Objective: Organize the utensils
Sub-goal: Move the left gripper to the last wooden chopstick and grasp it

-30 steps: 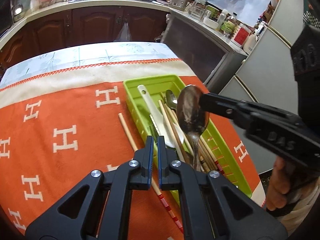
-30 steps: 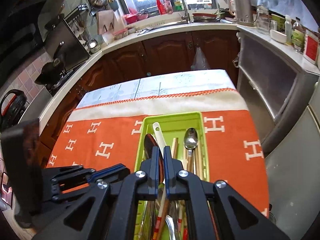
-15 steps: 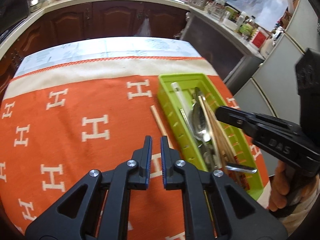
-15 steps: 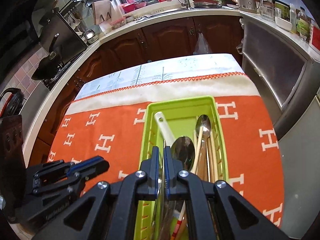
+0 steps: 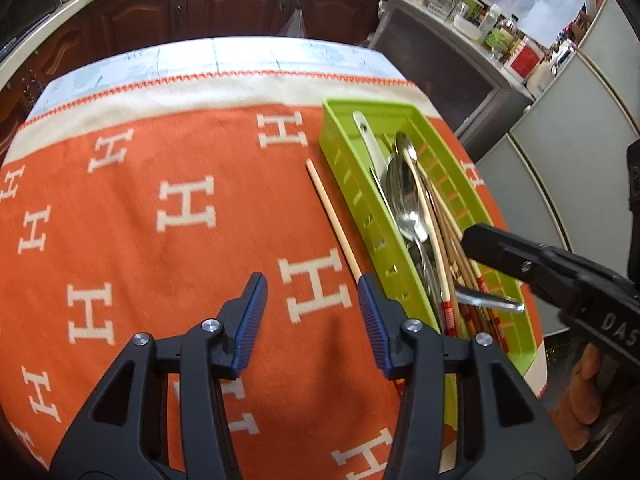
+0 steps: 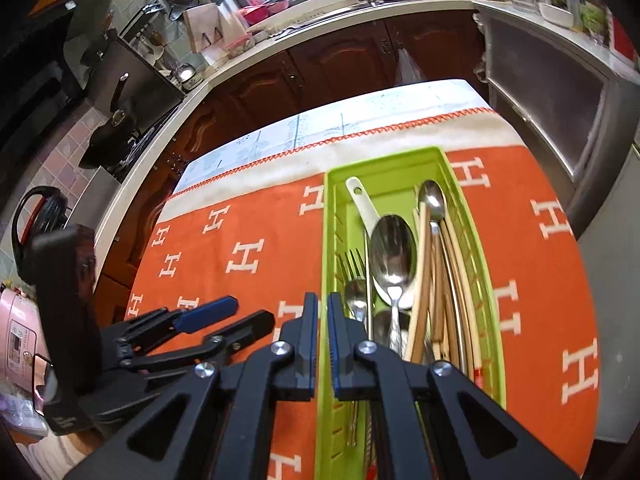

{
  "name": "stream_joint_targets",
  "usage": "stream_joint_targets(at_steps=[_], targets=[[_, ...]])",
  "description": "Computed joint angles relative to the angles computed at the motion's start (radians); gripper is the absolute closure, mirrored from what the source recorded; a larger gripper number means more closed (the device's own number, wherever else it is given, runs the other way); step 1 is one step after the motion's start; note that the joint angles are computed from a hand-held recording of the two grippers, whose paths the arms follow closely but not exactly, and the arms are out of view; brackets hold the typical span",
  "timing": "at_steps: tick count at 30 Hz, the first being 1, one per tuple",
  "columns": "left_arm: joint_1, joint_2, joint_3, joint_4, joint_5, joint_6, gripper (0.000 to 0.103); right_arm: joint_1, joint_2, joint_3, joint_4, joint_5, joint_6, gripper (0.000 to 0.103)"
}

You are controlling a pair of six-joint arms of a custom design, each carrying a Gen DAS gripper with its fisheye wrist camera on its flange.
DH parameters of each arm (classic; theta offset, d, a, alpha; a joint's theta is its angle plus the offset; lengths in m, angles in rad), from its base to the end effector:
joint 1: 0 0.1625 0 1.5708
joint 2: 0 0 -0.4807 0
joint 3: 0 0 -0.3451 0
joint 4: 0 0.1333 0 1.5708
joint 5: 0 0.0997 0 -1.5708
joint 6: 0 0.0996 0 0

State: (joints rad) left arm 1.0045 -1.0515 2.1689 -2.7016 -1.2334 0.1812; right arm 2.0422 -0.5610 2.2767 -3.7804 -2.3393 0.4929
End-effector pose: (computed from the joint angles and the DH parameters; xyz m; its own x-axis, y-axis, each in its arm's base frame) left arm -0.1229 -0.5033 0.1770 -0.6889 0.6464 -0.3280 0.6716 0.7394 0.0465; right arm 0.2746 -0.3976 0.0610 -0.8853 0.3422 0.3148 0.0216 0.7067 -0.7072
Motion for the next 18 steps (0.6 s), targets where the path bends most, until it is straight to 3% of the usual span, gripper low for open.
stream_joint_targets(at_steps=[5, 18], targets=[[-0.019, -0.004, 0.046, -0.019, 0.011, -0.007, 0.059, 0.028, -0.007, 0.022, 0.067, -0.073, 0.105, 0.098], [-0.038, 0.018, 0.095, -0.030, 0.036, -0.033, 0.059, 0.109, 0.047, 0.103, -0.035, -0.120, 0.228, 0.098]])
